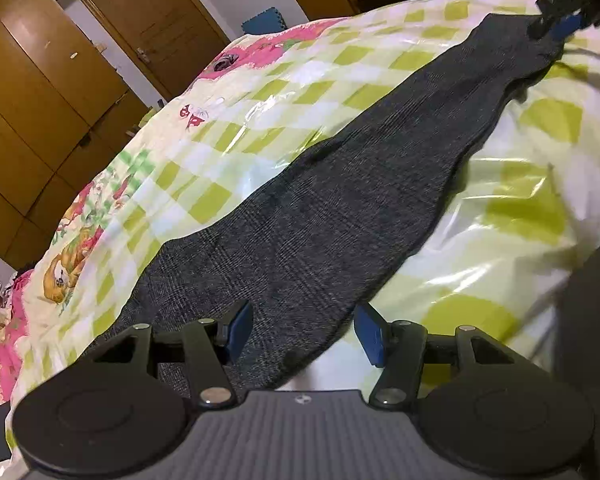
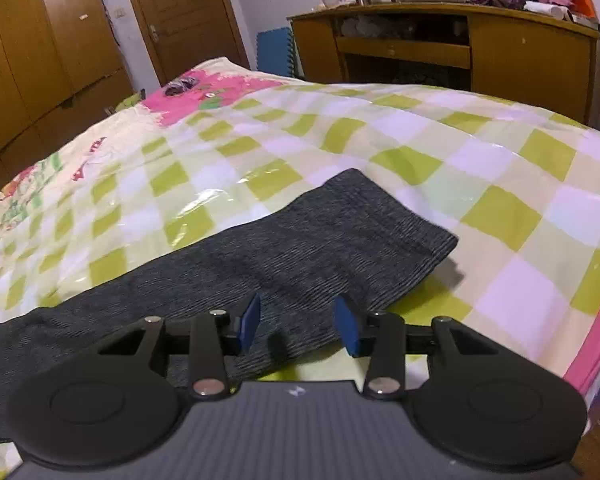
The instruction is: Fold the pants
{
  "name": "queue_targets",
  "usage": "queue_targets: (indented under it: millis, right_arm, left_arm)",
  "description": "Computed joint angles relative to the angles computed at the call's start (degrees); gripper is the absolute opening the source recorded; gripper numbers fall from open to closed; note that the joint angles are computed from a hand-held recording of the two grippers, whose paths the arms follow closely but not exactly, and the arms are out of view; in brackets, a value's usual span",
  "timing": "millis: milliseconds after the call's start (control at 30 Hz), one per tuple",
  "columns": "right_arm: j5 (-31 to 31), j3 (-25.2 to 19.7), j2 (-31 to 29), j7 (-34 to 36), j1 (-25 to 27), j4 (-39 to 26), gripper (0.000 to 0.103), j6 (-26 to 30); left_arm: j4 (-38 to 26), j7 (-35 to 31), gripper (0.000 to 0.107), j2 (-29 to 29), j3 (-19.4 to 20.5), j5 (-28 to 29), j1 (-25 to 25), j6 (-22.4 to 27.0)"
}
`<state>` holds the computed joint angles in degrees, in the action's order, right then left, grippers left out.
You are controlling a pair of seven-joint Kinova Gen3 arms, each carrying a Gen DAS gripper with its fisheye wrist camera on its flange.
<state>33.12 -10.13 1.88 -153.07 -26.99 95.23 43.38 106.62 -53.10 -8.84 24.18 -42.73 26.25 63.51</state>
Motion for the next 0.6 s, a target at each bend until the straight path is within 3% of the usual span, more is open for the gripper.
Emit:
queue_targets:
  millis: [133,267,433,600]
  right_arm:
    - [-5.8,0.7,-1.4,-2.7,1.6,3.5,0.046,-3.6]
    - [-7.5,0.2,-4.1,-7.4,3.9,7.5,0.044,-7.9]
    - [-4.1,-1.6,-3.4,-13.6,5.9,5.9,0.046,-6.0]
    - [-7.1,1.0,-2.8,-17.8,7.5,9.3,0.046,-13.9]
  left_arm:
    - [-1.1,0.8,0.069,-0.6,0.6,0.5,0.4,0.2]
    - [-1.4,2.5,0.069,-0.6,2.0,-0.5,0.4,0.8]
    - [-1.7,3.4,0.069,-0.3,2.7,-0.7,1.2,1.4]
    - [-2.4,4.3,0.07,0.5,2.5,-1.5,1.9,1.4]
